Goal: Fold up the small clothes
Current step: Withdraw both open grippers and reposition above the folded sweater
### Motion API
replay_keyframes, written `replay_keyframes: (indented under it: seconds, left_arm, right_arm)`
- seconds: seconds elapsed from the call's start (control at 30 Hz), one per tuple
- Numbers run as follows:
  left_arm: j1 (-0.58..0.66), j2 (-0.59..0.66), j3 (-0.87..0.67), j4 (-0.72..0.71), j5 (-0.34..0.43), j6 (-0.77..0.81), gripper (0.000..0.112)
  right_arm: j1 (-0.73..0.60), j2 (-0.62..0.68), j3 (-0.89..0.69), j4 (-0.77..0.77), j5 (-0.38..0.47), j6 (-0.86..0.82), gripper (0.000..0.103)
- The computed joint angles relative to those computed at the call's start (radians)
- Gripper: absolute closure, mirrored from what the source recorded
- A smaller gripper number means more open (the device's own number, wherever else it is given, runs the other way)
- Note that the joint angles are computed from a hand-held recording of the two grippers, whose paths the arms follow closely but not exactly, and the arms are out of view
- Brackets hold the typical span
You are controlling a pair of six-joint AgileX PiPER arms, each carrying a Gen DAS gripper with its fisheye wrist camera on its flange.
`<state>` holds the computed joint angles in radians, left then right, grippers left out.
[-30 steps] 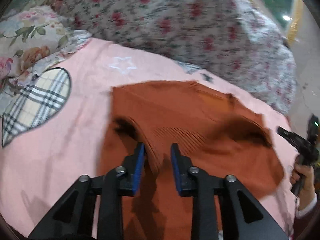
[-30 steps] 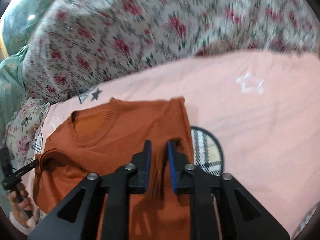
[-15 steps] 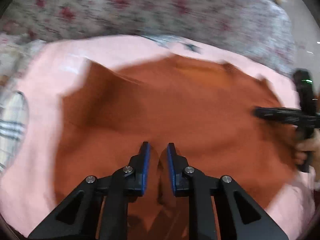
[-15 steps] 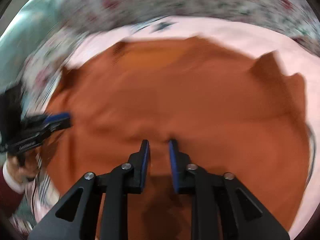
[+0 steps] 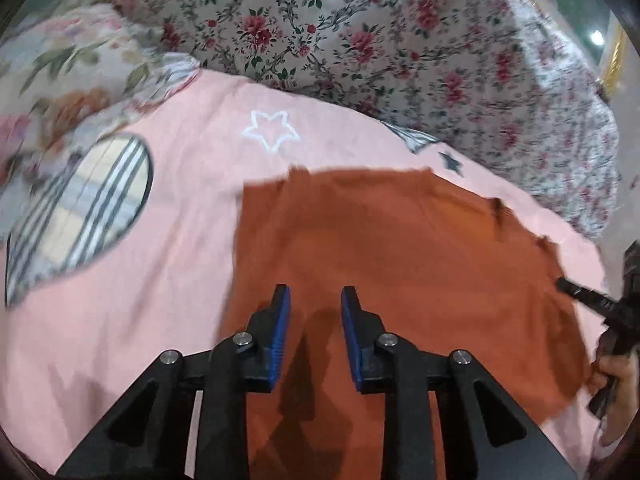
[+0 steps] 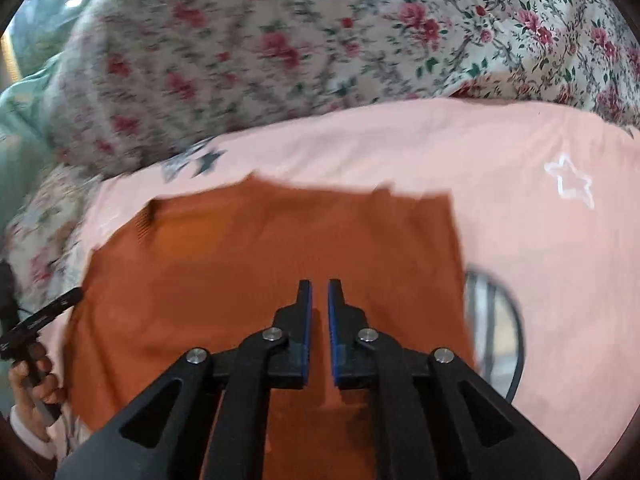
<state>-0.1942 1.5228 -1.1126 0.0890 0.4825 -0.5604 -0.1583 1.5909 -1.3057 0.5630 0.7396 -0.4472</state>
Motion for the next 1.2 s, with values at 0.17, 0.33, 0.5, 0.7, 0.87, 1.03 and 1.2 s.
replay_keyframes:
  seconds: [0.17,0.33,0.5,0.7,0.87,1.03,1.2]
  left_arm:
    - [-0.187,-0.216,0.209,0.158,0.006,-0.330,0.074]
    - [-0.376,-0.307,0.315,0.313,0.058,-0.665,0.070]
    - [-0.468,-0.335,0.378,0.392,0.051,-0.879,0.065]
    - [-0.437,-0.316,0.375,0.345,0.022,-0.849,0.063]
    - [-0.349,-0.287,0.334,0.209,-0.013,-0.638,0.061]
    - [-0.352,-0.275,0.339,0.200,-0.021,-0.628,0.060]
    - [-0.355,-0.293,0.377,0.197,-0.047,-0.649,0.060]
  right_arm:
    - [-0.016,-0.177,0.232,0.121,0.040,-0.108,0.067]
    - [-0.071,-0.305,0.398,0.184,0.072,-0.161,0.067]
    - [-0.098,-0.364,0.459,0.234,0.102,-0.193,0.067]
    - [0.036,-0.245,0.323,0.231,0.089,-0.181,0.067]
    - [0.163,-0.059,0.126,0.230,0.120,-0.173,0.067]
    - [0.276,0.213,-0.169,0.128,0.238,-0.112,0.067]
    - [0.272,0.351,-0.369,0.004,0.121,0.114,0.092]
